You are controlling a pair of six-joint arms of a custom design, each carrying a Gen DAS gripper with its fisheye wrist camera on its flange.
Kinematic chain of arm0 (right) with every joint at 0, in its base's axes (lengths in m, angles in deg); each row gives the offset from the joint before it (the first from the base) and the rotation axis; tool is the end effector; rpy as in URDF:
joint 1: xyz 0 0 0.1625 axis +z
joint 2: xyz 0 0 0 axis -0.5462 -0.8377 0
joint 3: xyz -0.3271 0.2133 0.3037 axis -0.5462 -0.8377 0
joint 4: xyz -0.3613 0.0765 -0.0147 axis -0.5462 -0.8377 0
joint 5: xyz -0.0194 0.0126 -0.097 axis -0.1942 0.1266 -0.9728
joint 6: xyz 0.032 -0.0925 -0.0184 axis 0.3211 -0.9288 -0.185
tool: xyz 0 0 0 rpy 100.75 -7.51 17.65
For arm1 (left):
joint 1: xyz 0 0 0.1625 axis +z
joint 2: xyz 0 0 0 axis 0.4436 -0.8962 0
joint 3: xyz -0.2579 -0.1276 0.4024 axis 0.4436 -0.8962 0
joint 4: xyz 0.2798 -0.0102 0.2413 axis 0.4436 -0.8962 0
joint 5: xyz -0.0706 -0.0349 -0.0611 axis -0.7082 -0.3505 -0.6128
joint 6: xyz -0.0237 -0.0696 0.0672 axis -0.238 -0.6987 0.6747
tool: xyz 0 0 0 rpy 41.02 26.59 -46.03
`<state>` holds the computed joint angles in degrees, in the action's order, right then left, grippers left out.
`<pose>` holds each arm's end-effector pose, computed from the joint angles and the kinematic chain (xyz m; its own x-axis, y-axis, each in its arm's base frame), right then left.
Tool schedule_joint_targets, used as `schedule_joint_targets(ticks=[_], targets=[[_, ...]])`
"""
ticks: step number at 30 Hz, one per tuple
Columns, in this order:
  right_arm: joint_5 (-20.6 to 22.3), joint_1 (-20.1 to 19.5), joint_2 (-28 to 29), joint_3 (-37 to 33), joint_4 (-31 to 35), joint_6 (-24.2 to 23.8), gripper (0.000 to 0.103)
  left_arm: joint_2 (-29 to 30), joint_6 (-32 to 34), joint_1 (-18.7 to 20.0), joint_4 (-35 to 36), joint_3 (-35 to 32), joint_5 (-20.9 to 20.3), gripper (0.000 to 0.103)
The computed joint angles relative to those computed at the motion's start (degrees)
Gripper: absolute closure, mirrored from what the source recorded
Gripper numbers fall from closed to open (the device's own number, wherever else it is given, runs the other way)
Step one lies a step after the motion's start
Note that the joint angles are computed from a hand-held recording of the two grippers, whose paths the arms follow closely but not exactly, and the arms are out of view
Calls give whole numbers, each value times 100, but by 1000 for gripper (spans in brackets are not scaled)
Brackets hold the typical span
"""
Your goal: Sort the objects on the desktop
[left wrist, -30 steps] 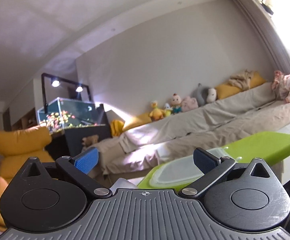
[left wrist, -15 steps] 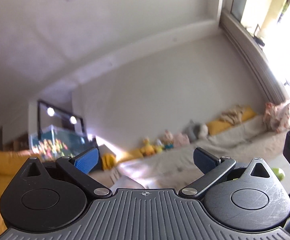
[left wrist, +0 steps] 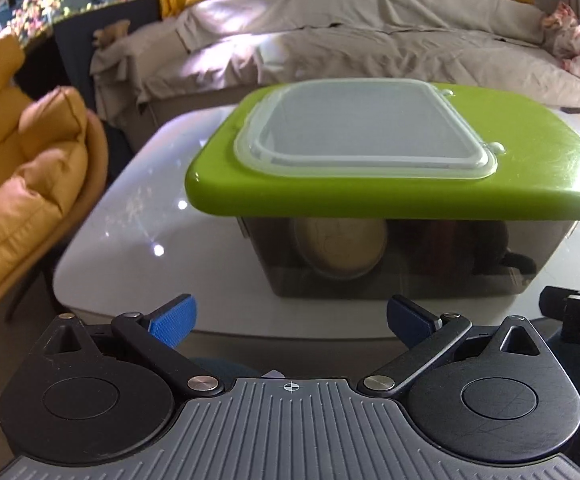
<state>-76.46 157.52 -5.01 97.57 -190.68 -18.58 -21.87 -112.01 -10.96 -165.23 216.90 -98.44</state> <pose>0.3140 -0.3344 0.1207 -0.7428 -0.2813 0.6075 -0.5622 0.7548 -0.3379 -0.2061 -0.2741 0.2297 -0.5533 -0.4375 -0.7088 0.3069 0.6840 -0.6618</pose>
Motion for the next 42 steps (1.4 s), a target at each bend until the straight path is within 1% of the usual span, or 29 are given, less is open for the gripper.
schedule_joint_targets(ticks=[5, 8, 12, 15, 18, 24, 27, 32, 36, 38, 42], targets=[[-33, 63, 101, 31, -128, -120, 0, -446, 87, -364, -593, 375, -281, 0], [-45, 67, 161, 41, -174, -118, 0, -614, 163, -402, -799, 481, -351, 0], [-135, 108, 285, 62, -391, -218, 0, -649, 223, -324, -925, 518, -338, 0], [-215, 153, 380, 75, -626, -322, 0, -777, 505, -189, -1280, 597, -324, 0], [-266, 196, 451, 69, -775, -422, 0, -781, 650, -112, -1462, 613, -336, 0], [-227, 231, 477, 67, -857, -493, 0, -732, 740, -57, -1409, 579, -252, 0], [-228, 276, 416, 39, -724, -415, 0, -831, 806, -64, -1367, 560, -206, 0], [-284, 450, 394, -29, -423, -289, 0, -958, 773, -16, -962, 400, -247, 0], [-158, 504, 370, -52, -268, -170, 0, -1001, 792, 38, -645, 289, -285, 0], [-155, 531, 367, -63, -248, -153, 0, -1069, 913, 68, -706, 301, -310, 0], [-200, 551, 374, -67, -253, -125, 0, -1176, 1148, 73, -1100, 440, -323, 0]])
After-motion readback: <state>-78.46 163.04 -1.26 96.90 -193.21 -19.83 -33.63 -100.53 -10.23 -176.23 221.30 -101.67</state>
